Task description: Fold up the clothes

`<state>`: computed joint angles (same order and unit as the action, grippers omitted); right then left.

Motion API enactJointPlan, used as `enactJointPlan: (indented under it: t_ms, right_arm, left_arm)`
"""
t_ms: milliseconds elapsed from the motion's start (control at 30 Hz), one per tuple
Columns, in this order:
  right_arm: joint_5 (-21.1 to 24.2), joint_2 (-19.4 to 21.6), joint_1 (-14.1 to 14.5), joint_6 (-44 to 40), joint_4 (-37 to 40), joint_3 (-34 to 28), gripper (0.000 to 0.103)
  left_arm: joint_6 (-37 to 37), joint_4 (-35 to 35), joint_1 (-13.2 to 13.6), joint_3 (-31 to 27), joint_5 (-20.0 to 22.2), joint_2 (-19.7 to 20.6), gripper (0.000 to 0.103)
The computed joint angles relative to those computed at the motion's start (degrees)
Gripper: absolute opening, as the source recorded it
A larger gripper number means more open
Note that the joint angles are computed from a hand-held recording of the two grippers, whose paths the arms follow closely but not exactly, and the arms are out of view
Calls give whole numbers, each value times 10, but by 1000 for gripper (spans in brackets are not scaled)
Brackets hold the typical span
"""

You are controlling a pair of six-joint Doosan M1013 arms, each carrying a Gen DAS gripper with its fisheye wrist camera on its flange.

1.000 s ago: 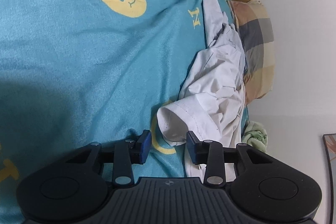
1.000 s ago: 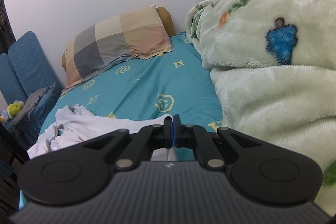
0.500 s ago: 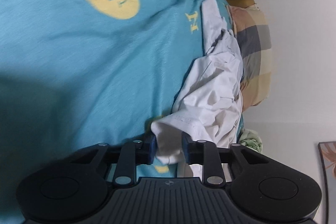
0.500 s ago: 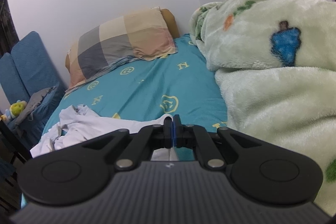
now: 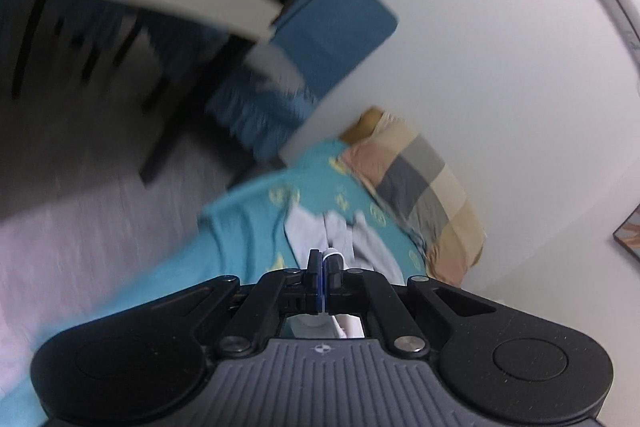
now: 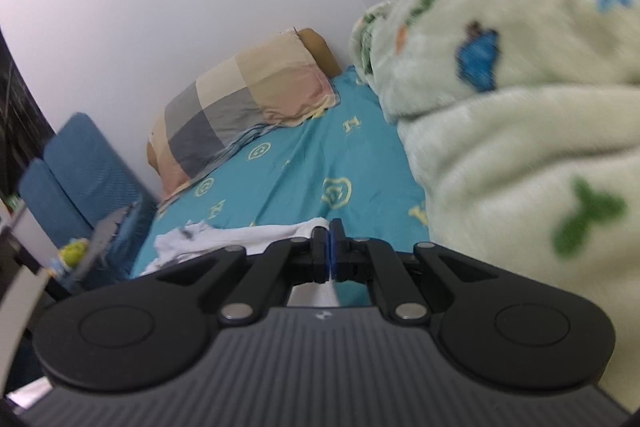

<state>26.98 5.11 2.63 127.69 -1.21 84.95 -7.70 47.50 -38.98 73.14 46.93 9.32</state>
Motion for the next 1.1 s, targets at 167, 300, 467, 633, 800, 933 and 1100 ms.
enactJointPlan:
  t_ms: [167,300,467,633,800,933,1100]
  right_arm:
    - [79,-31,0,-37,41,21,3]
    - [166,-49,9,-67,60,44,3]
    - [213,-56,17,-77,74,51,5]
    - [193,-72,22,-95,64,57,7]
    - [173,-63,21,-167,105,39,21]
    - [164,-24,25,-248,162,-9,60]
    - [195,92,36,-362,247,-147,60]
  left_arm:
    - [130,14,-10,-32,72,-17,1]
    - [239,-49,-26,-30,167,-25,1]
    - [267,-214,-1,31,214,-50,1]
    - [247,-255,15,47,189,-63,15]
    - [287,-209,3,20,189,-54,62]
    - [334,-188,7,-37,165,-15,80]
    - [466,-244,46,-153,108,90,82]
